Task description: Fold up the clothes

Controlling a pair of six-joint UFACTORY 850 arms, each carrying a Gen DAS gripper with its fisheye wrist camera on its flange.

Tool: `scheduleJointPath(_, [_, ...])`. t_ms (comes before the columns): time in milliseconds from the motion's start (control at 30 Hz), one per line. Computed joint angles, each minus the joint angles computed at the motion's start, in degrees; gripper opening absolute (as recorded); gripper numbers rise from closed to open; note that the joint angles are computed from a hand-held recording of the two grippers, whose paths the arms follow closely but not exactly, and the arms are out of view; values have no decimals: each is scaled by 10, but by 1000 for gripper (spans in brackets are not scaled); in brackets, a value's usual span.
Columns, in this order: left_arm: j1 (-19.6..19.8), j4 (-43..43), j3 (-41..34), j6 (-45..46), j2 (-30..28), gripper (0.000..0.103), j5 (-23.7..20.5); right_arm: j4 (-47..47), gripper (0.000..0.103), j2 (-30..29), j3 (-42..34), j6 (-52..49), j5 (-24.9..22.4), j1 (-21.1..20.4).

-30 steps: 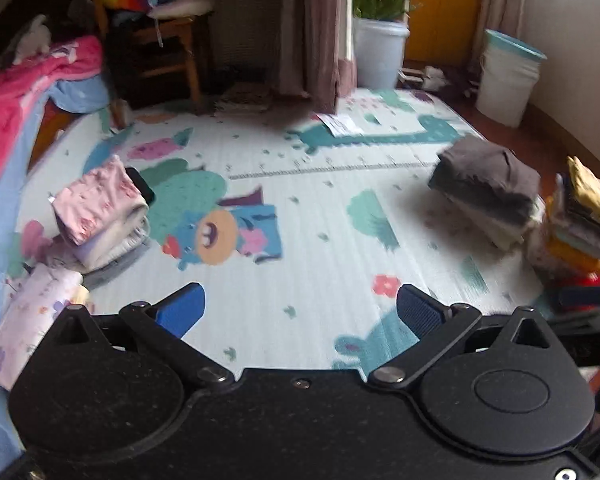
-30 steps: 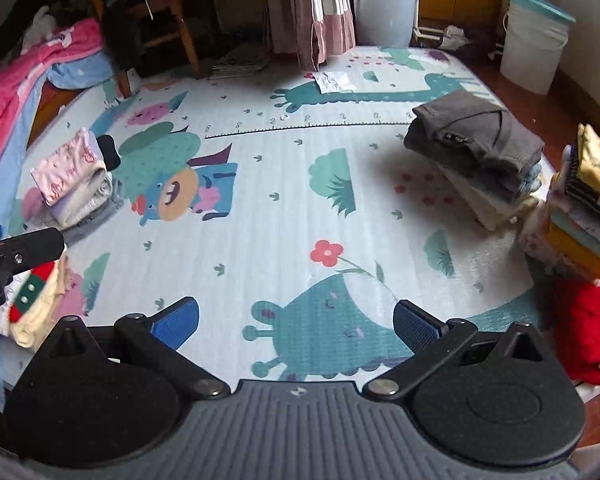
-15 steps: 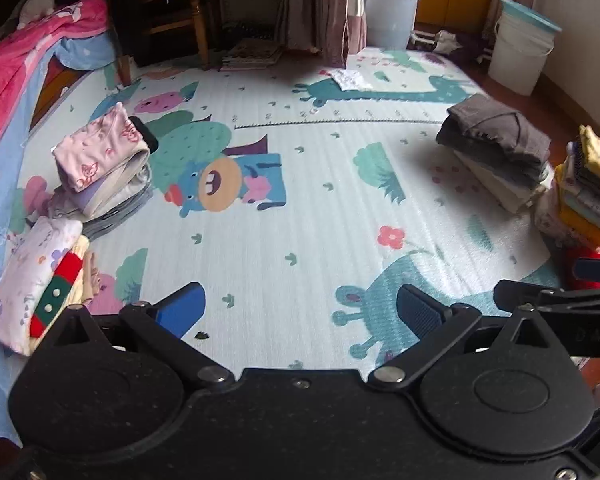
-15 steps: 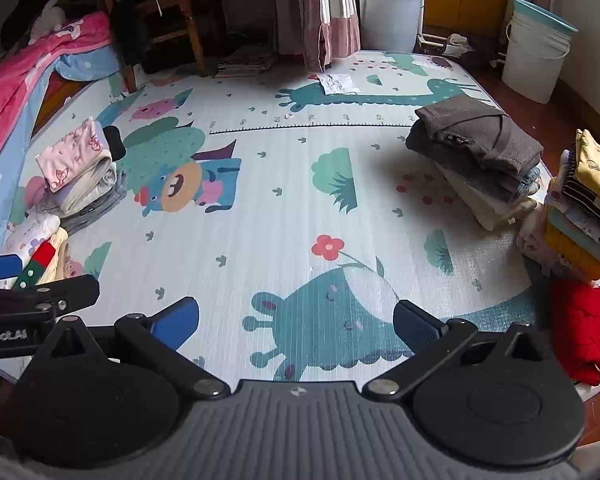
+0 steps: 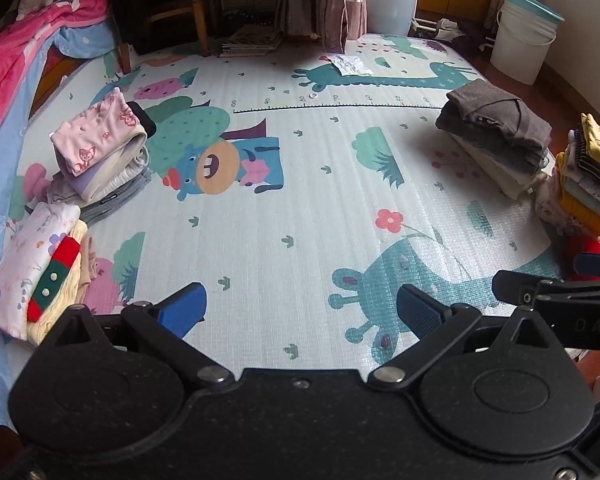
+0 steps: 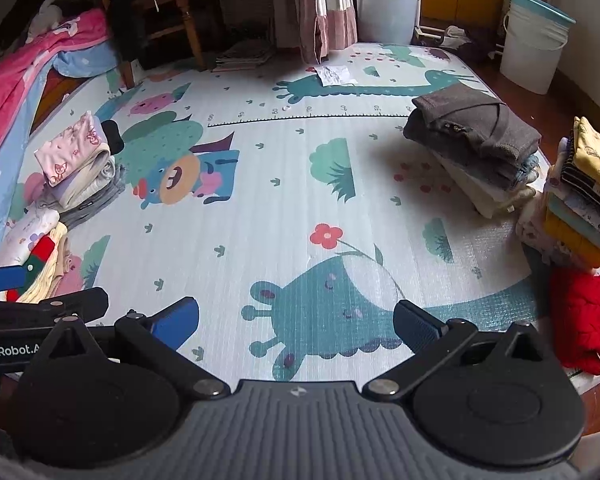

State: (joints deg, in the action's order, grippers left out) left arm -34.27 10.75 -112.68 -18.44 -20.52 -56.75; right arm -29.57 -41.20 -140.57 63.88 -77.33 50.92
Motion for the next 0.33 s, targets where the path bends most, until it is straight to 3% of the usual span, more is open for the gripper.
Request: scheduleJointPath(333, [-4,4,8,14,3,103,-8,29,103,11,33,-3,6,-1])
